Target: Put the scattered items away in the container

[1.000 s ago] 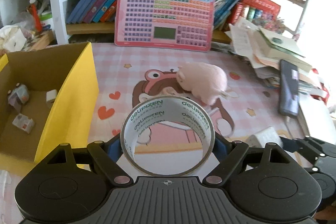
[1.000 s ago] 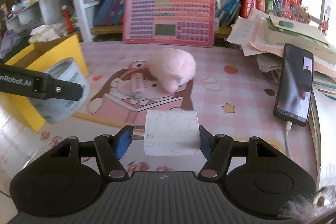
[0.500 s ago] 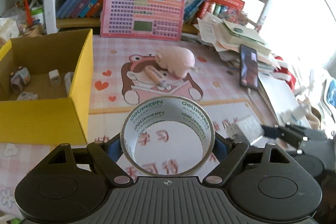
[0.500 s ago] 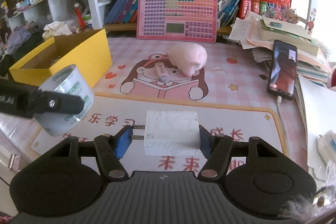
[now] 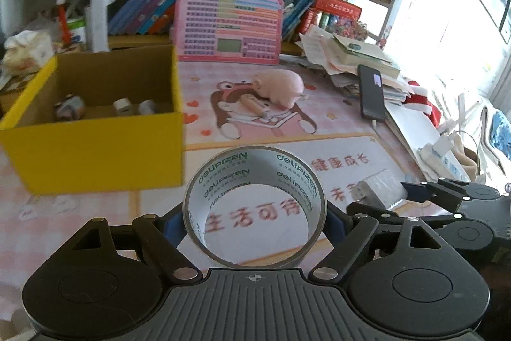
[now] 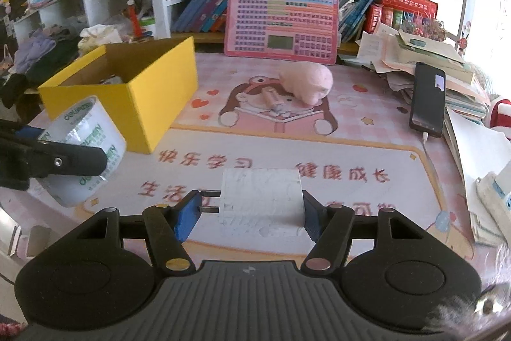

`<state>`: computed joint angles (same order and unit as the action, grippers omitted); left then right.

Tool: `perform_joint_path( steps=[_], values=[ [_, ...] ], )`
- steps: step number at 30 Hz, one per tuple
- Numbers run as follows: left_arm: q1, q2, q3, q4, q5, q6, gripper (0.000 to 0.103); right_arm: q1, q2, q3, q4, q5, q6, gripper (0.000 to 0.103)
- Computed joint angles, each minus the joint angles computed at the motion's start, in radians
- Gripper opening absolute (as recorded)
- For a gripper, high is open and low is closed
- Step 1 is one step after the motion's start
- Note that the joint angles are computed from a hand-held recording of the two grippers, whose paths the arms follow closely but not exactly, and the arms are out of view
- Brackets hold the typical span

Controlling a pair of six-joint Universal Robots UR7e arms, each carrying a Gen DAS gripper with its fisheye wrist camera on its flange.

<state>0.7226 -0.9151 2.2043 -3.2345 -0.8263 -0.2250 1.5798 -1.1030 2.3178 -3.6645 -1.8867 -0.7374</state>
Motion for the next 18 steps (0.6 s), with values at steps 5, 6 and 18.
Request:
perform_joint_path(
  steps=[5, 6, 18],
  values=[
    [-0.011, -0.08, 0.095, 0.0, 0.027, -0.05, 0.085, 0.042, 0.032, 0.048, -0.063, -0.029, 0.016, 0.063],
    [-0.013, -0.093, 0.11, 0.001, 0.031, -0.059, 0.085, 0.051, 0.04, 0.055, -0.075, -0.033, 0.02, 0.063],
    [-0.053, -0.257, 0.272, 0.027, 0.094, -0.126, 0.085, 0.153, 0.135, 0.109, -0.177, -0.064, 0.045, 0.063]
  ],
)
